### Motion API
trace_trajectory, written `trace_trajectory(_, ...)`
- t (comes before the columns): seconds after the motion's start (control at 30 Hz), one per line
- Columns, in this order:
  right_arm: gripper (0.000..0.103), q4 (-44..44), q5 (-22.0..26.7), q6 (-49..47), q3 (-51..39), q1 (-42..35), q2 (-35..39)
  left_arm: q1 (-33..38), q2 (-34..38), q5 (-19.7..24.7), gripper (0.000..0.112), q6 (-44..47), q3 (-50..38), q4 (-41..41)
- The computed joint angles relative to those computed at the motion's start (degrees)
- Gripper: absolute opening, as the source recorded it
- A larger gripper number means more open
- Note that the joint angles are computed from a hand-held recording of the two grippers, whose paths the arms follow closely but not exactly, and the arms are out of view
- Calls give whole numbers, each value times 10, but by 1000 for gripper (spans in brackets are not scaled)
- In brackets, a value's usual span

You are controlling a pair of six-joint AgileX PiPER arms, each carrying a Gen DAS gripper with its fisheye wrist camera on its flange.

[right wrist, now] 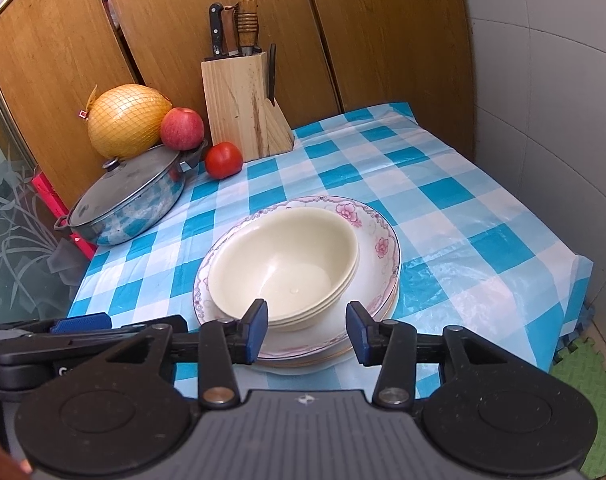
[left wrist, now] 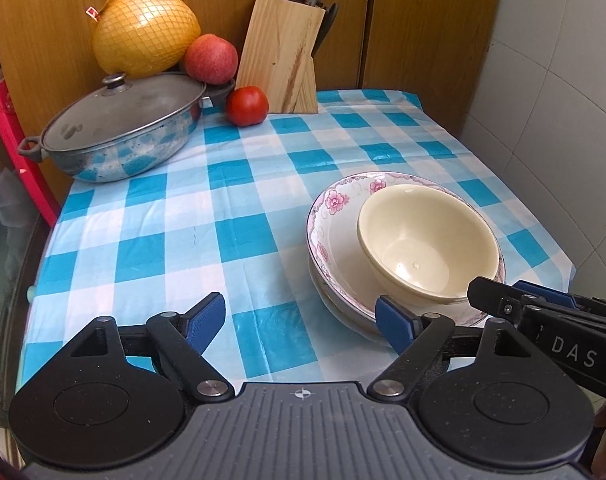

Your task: Organize plates and bowls

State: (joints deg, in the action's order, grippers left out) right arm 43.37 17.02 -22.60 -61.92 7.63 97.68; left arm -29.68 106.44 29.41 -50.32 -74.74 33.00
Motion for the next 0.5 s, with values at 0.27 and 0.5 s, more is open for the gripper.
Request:
trace_trajectory(0.27,41,2,2,-4,-1,0,0,0,-1,0,87,-2,1,4)
trace_trajectory(0.5,41,7,2,-9,-2,0,1,-1,-1,1,89,-5,1,9)
